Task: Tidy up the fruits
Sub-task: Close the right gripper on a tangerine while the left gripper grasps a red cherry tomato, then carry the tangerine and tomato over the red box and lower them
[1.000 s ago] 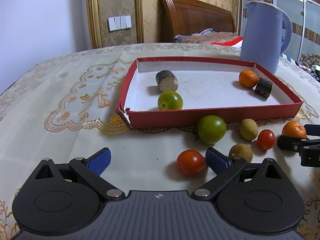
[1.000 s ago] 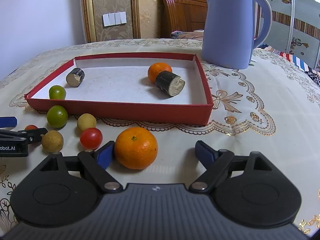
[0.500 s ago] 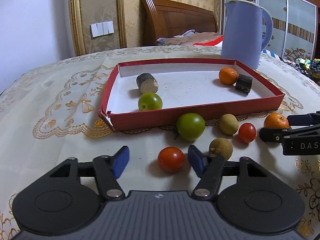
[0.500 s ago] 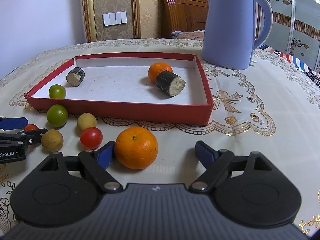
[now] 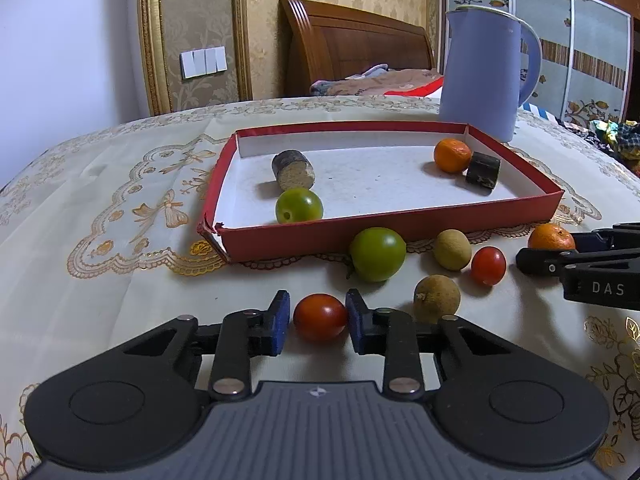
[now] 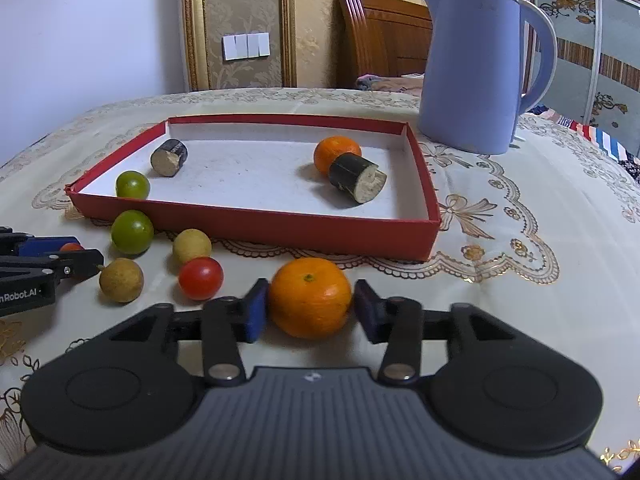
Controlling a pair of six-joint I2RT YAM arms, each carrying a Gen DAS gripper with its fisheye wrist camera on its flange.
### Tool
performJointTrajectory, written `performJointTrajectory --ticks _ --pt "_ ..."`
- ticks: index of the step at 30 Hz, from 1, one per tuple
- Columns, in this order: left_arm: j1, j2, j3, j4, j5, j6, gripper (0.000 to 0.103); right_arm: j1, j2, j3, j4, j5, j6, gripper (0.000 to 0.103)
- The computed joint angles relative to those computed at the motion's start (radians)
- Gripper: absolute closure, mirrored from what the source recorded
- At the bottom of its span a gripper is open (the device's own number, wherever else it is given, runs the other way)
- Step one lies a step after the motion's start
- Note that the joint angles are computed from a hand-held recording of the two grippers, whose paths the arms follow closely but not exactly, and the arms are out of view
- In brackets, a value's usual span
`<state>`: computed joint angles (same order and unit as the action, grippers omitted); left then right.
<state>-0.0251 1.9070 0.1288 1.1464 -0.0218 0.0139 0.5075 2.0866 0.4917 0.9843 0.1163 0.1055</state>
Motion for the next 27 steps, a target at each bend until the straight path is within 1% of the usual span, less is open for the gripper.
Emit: performJointTrajectory --ticks 1,5,9,12,15,18,20,23,27 --pt "-0.001 0.000 0.000 0.001 -0.005 -0.002 0.077 -0.002 0.000 -0.001 0.002 -0.004 0.001 0.062" --pt "0.007 0.001 -0.003 0.005 -0.001 -0.010 0.077 -0.014 0.002 -0.006 0.016 -0.025 0.010 0.062" --pt "0.012 -0.007 -0.005 -0.001 0.000 -0.020 0.077 -0.026 0.007 -0.028 0.067 -0.036 0.024 0.063" --pt "0.006 -0.013 -0.008 -0.006 -0.016 -0.028 0.077 -0.028 0.010 -0.048 0.114 -0.029 0.030 0.063" --pt "0.016 -0.026 -0.008 -0.021 -0.005 -0.035 0.077 -0.024 0.005 -0.060 0.134 -0.015 0.026 0.063" --pt "0.024 -0.052 -0.008 -0.051 -0.003 -0.045 0.077 -0.015 -0.008 -0.074 0.140 -0.002 0.008 0.063" --pt "0.029 -0.084 0.002 -0.103 -0.001 -0.055 0.077 -0.010 -0.018 -0.077 0.134 0.005 -0.001 0.063" --pt "0.039 -0.113 0.009 -0.132 0.012 -0.062 0.077 -0.017 -0.044 -0.078 0.123 -0.003 -0.007 0.063" --pt "0.032 -0.154 0.022 -0.171 0.002 -0.070 0.077 -0.022 -0.065 -0.077 0.123 0.001 -0.010 0.063"
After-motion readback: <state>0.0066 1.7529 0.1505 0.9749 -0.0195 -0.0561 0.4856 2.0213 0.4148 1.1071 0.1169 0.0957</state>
